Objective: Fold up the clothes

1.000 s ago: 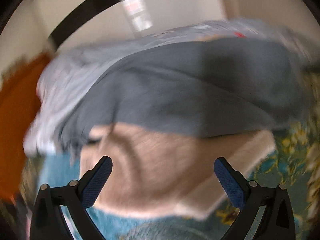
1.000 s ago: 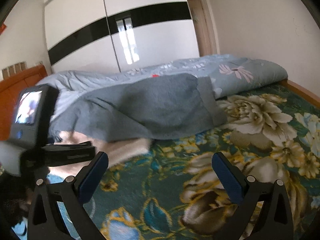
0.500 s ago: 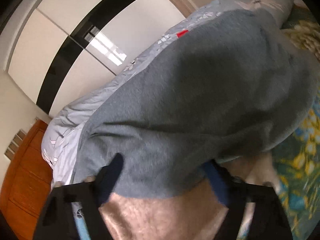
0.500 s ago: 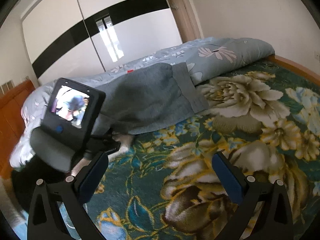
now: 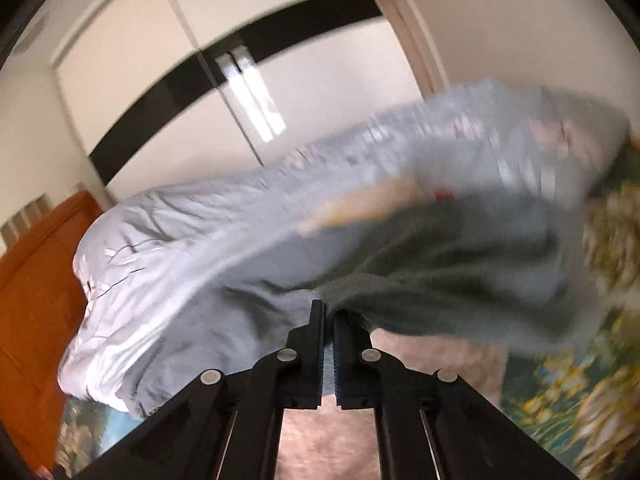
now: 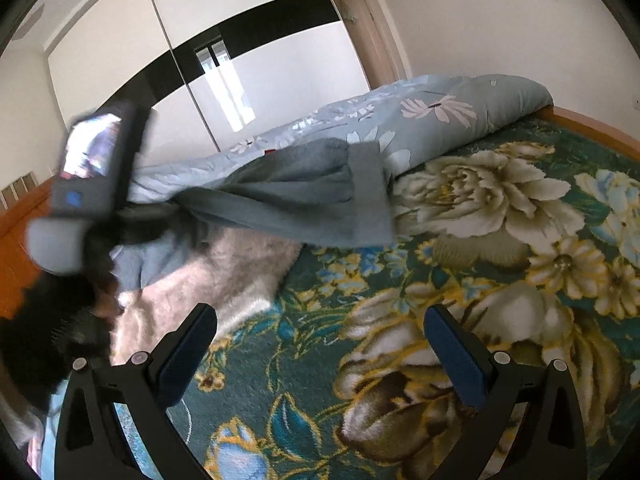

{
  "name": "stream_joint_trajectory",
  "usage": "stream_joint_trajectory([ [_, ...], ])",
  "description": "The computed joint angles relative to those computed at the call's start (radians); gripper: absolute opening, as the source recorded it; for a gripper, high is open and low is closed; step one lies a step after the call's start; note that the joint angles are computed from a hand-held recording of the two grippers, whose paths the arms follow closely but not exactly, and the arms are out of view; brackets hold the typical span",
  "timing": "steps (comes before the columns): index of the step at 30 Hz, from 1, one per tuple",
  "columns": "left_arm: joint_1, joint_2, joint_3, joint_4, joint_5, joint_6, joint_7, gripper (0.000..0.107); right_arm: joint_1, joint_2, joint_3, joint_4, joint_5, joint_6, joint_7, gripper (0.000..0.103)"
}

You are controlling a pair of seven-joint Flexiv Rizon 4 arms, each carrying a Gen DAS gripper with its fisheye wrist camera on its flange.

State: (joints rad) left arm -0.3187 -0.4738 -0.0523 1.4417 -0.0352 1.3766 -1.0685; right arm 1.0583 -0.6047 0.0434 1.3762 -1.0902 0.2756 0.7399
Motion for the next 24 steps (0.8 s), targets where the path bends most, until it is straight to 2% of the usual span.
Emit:
stream_joint_trajectory([
  [2,0.066,0.064,-0.069,0.066,-0.081,0.044,0.022,0.004,0.007,0.008,-0.003,0.006,-0.008,-0.015,0.015,0.103],
  [5,0.144,0.150,-0.131,0.159,-0.188,0.120,0.054,0.003,0.022,0.025,-0.006,0.017,-0.037,-0.052,0.047,0.103],
  [8,0.242,0.260,-0.207,0.288,-0.352,0.185,0.117,0.003,0.035,0.040,-0.003,0.026,-0.074,-0.094,0.075,0.103],
  [9,0.277,0.299,-0.239,0.333,-0.433,0.207,0.162,0.003,0.039,0.043,-0.001,0.027,-0.087,-0.105,0.080,0.103],
  [11,0.348,0.393,-0.330,0.441,-0.726,0.269,0.383,0.003,0.041,0.047,0.003,0.026,-0.110,-0.116,0.086,0.103],
  [12,0.353,0.438,-0.335,0.476,-0.855,0.280,0.472,0.003,0.041,0.046,0.005,0.022,-0.119,-0.116,0.085,0.103],
  [13,0.354,0.489,-0.307,0.513,-0.918,0.258,0.499,0.003,0.041,0.042,0.006,0.013,-0.128,-0.112,0.077,0.103],
  [16,0.396,0.641,-0.190,0.616,-0.872,0.132,0.392,0.003,0.038,0.025,-0.001,-0.011,-0.180,-0.048,0.054,0.103],
  [18,0.441,0.737,-0.123,0.672,-0.794,0.044,0.325,0.003,0.022,0.014,-0.012,-0.020,-0.253,0.080,0.050,0.103],
  [22,0.424,0.914,0.050,0.781,-0.735,-0.040,0.375,0.003,-0.010,-0.030,-0.057,-0.082,-0.421,0.388,0.062,0.103],
  [24,0.432,0.996,0.121,0.821,-0.681,-0.110,0.370,0.003,-0.005,-0.065,-0.079,-0.134,-0.462,0.482,0.049,0.103],
])
